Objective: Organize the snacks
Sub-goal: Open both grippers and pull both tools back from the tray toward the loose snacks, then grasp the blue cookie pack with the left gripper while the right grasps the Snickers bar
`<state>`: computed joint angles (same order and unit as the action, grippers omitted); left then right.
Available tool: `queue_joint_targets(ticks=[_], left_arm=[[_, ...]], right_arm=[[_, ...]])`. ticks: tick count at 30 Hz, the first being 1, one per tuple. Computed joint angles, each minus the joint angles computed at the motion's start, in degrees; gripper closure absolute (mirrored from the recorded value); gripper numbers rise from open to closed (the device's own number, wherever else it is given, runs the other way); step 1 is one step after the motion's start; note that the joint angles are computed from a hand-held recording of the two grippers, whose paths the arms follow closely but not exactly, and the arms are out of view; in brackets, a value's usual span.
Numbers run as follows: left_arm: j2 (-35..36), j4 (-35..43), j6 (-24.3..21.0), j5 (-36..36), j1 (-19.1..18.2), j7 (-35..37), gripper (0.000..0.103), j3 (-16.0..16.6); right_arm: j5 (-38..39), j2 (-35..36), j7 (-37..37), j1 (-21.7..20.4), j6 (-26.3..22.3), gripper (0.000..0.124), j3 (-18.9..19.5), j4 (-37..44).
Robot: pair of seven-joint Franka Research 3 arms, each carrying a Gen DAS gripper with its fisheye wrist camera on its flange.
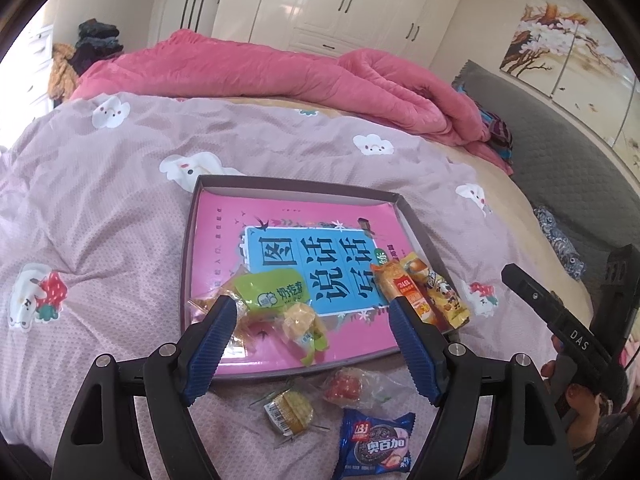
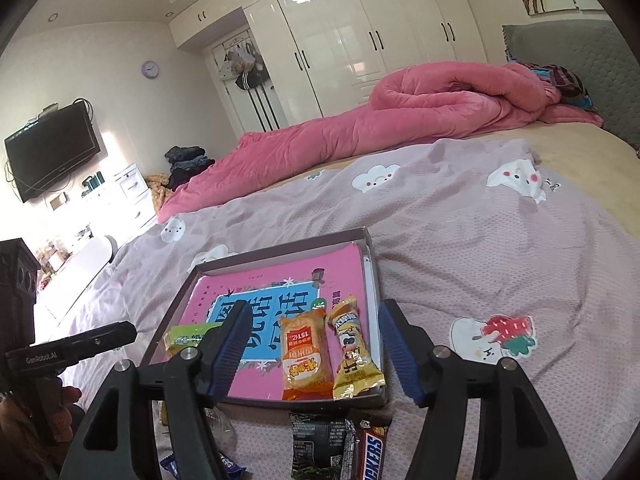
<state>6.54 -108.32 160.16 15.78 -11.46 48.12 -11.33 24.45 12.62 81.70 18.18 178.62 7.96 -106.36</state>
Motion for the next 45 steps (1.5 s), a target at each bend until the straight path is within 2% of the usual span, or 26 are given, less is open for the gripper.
queue_joint_targets(ticks=[3, 18, 29, 45], left_arm=[[-0.4, -0.3, -0.3, 0.4, -0.1, 0.1, 0.023, 0.0], [-2.4, -2.4, -2.1, 1.1, -0.9, 0.4, 0.023, -0.6], [-3.1, -3.2, -4.7, 1.3, -1.9, 0.7, 0.023, -1.2], [-3.7, -3.9, -6.8, -1.0, -2.8, 4.0, 0.023, -1.9]], right_arm=[[-0.7, -0.4, 0.8, 0.6, -0.1, 0.059, -0.7, -0.4], [0.4, -2.5, -0.8, 0.7, -0.9, 0.055, 0.5, -2.8], [-6.5, -4.7, 5.1, 4.0, -1.9, 0.05, -2.7, -5.9], [-16.5, -6.5, 14.9, 4.6, -4.1, 0.049, -4.6, -8.3]])
